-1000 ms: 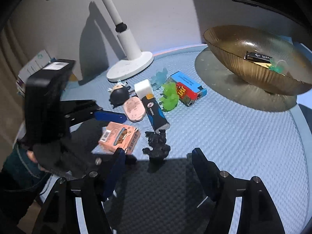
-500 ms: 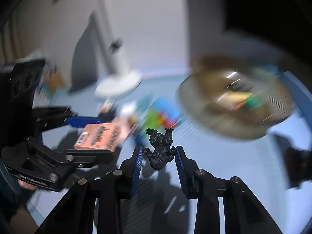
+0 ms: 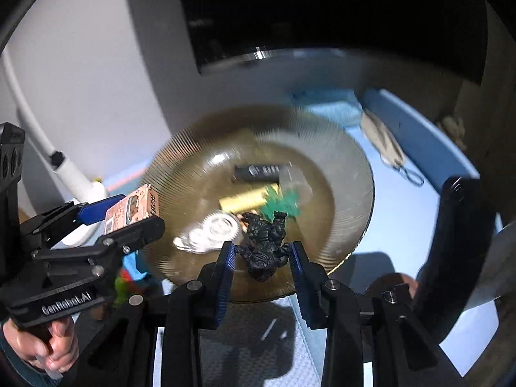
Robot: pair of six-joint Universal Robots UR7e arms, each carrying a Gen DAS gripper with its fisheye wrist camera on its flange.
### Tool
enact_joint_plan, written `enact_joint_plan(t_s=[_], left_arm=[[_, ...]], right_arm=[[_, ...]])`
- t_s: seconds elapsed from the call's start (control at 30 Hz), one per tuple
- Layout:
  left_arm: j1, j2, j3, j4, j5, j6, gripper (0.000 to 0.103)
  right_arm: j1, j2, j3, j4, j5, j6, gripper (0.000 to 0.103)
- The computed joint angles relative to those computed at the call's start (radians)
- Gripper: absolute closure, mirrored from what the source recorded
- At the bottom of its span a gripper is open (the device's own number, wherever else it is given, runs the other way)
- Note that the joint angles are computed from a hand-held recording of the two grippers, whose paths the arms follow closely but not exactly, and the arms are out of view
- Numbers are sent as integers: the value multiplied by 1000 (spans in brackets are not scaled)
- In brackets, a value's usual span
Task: Organize rigid objects
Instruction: 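Carry the pink box and black figurine over the glass bowl and release both, then grasp the cartoon figurine with the left gripper while the right gripper grasps the blue lighter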
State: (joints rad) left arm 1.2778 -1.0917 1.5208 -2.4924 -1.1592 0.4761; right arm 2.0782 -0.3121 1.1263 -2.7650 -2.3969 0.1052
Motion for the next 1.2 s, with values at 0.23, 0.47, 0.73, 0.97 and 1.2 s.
enact_joint_plan(t_s=[0.23, 0.47, 0.73, 0.97, 1.2], left_arm=[[-3, 5, -14, -9, 8, -59, 27], [24, -226, 144, -192, -84, -80, 9], [101, -462, 305, -303, 24, -122, 6], [235, -454, 326, -285, 157, -130, 2], [320, -406, 319, -240, 124, -208, 2]], right_arm=[[-16, 7, -13, -25, -8, 17, 63], [49, -56, 121, -377, -6, -138, 40], [95, -15, 135, -335, 145, -134, 40], [80, 92, 144, -417, 305, -163, 20], [53, 167, 126, -399, 274, -176, 20]])
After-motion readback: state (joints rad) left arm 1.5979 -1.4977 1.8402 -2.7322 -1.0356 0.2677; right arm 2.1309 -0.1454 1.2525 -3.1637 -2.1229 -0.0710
